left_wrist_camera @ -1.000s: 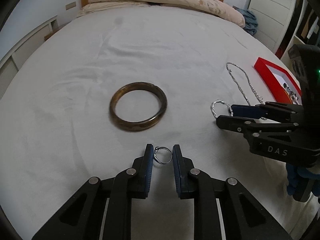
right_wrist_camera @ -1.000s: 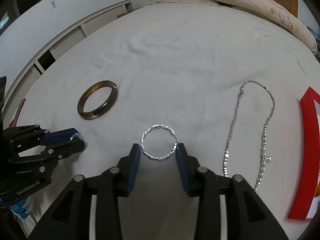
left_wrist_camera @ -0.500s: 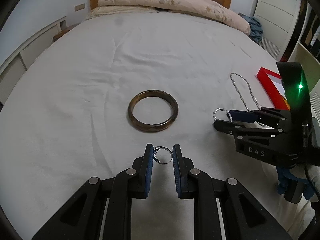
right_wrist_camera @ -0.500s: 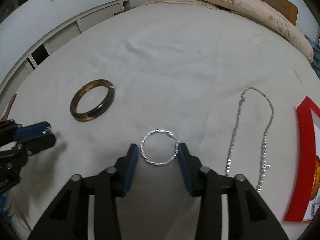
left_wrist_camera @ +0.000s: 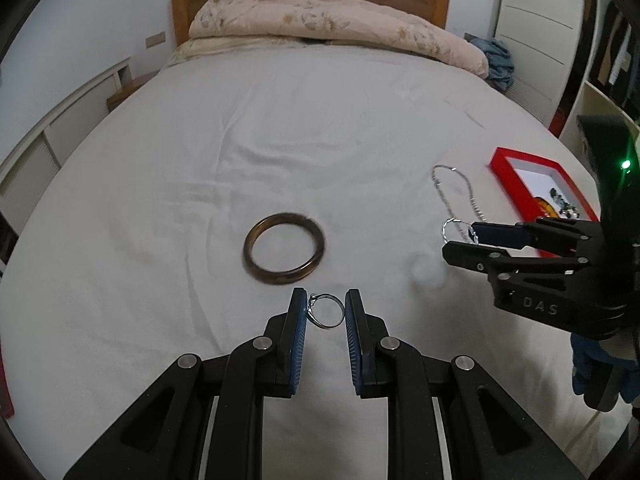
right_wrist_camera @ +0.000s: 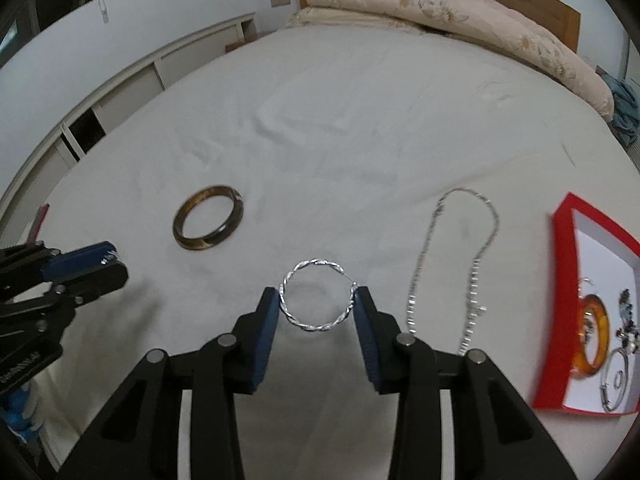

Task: Organize jewelry
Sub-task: 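Lift the ring and hoop and carry them toward the red box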

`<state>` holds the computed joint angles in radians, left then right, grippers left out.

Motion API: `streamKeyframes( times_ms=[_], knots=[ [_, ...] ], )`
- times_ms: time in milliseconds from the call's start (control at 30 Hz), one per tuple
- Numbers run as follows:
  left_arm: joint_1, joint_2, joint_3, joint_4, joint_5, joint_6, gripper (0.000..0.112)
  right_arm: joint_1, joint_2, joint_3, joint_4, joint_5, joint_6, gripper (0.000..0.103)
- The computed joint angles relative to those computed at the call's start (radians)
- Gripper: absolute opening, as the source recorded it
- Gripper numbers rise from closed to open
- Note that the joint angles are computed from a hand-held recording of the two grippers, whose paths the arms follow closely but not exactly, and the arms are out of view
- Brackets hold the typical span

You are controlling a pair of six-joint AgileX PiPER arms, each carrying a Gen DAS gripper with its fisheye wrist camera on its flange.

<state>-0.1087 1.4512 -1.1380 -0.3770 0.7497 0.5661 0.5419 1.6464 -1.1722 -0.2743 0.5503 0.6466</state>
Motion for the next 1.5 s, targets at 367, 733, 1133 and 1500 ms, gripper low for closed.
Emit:
streamKeyframes(
  times_ms=[367,733,1133,1500],
  knots=[
    [-0.201,-0.062,-0.016,0.135,-0.003,-0.19,0.019,-0.041,-0.263,0.139,-0.031,0.053,0.013,0.036],
    [-0.497,-0.06,-0.079,0.353,0.01,-0.465,0.019,-0.25,-0.573,0.304,0.072,0.131,-0.159,0.036],
    [-0.747,0.151,-0.314,0.447,0.052,-0.63,0.019,-0.825,-0.747,0.394,0.532,0.234,-0.85,0.036],
    [-0.812,0.596,-0.812,0.434,0.173,-0.641,0.019,-1.062,-0.468,0.405,0.793,0.116,-1.242,0.036]
  ],
)
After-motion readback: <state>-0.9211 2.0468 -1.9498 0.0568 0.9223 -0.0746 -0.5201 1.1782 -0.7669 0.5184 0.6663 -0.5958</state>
